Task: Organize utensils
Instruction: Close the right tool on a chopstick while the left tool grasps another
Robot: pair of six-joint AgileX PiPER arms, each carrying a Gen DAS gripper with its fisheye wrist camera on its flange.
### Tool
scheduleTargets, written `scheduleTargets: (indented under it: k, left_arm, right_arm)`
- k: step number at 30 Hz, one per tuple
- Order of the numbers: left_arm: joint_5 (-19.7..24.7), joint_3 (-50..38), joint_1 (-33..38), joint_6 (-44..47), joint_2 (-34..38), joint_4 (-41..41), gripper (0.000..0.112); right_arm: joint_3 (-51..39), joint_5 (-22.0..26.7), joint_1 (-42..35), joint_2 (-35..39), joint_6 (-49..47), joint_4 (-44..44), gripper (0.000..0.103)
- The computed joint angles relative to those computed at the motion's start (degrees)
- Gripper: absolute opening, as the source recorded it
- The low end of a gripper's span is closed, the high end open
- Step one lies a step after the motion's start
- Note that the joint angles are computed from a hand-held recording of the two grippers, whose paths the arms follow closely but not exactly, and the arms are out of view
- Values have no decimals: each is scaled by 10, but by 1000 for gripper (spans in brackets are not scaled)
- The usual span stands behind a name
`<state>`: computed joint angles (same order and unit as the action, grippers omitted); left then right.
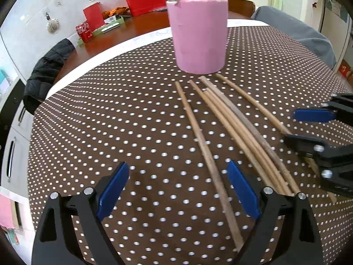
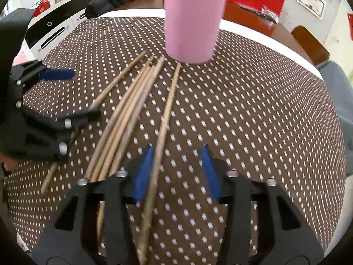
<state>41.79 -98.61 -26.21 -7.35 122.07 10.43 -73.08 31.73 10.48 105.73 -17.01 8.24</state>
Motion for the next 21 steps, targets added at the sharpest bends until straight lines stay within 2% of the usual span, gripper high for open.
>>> scheduleTargets:
  k: [3, 7, 11, 14, 15, 16, 18, 21]
  left_arm:
    - [4, -7, 11, 39, 2, -66, 73]
    - [25, -42, 11, 18, 21, -57, 72]
    - [59, -94, 6, 15, 46, -50, 69]
    - [69, -104, 11, 40, 47, -73, 42]
    - [75, -109, 11, 43, 48, -76, 22]
    - [84, -113, 9, 49, 47, -73, 9]
    - [80, -99, 4, 48, 39, -58, 6]
    - [49, -55, 7, 39, 13, -63, 6]
  right_arm:
    - [-13, 12, 9, 7, -26, 2, 30]
    - [-12, 37, -19, -2, -65, 11, 31]
    - [-72, 55, -23, 43, -53, 37, 31]
    - [-109, 57, -3, 68, -19, 0, 30]
    - [-113, 60, -1, 70, -26, 1, 21]
    - [-113, 65, -3, 69, -41, 10, 8]
    - [-102, 66, -10, 61, -63, 25, 6]
    - [-71, 56, -40, 44, -138, 110, 6]
